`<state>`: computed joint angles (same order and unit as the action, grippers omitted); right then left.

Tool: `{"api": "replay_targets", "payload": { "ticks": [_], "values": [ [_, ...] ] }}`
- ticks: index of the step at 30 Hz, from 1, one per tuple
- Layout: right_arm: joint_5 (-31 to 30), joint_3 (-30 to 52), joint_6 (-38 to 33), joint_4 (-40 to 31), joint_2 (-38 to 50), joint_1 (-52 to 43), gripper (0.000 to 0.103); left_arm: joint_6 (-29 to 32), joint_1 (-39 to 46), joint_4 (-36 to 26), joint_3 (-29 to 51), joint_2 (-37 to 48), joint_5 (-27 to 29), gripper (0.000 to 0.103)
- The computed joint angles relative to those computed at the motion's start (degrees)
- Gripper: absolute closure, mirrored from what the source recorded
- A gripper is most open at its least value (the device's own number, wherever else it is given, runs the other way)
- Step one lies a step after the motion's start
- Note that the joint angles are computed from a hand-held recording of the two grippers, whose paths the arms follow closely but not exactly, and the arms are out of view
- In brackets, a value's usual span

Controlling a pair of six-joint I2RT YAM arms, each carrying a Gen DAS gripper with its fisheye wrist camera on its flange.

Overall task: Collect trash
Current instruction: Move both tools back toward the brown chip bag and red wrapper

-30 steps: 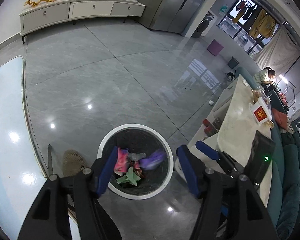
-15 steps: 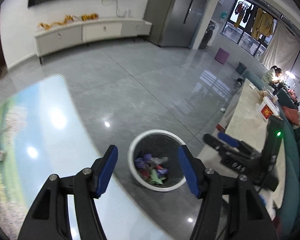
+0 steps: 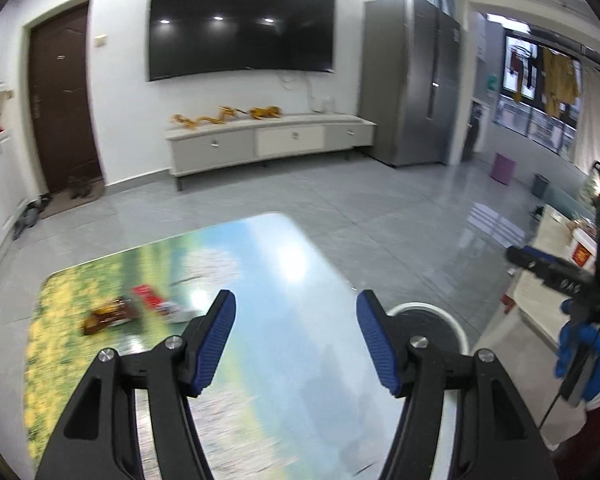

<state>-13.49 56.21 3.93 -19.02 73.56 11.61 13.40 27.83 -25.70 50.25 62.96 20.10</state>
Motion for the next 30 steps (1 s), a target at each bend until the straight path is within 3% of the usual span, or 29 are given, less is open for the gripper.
{"api": "replay_targets", "payload": {
  "ticks": [5,13,17,20,30],
  "values": [
    [4.01,1.70,0.85,-2.22,-1.49,6.47,0.027,7.58,17.15,-2.47,-0.61,-1.65,9.21,0.042],
    [13.70,6.65,4.35,-5.88,0.22,18.31,0.027,17.67,39.11,-3.07,1.37,6.69,22.07,0.042],
    [19.02,10.43,5.91,-7.75,2.08,24.74,0.027,19.99,45.42,-3.97,3.76,11.37,25.97,0.042],
    [22.16,12.21,6.50,-8.78,3.13,28.78,0.027,21.46,48.80,-4.91,5.01,13.53,27.96,0.035],
    [29.25,19.15,9.20,-11.45,9.94,41.23,0.024,31.76,60.14,-12.15,12.55,24.18,32.39,0.034]
  ]
}}
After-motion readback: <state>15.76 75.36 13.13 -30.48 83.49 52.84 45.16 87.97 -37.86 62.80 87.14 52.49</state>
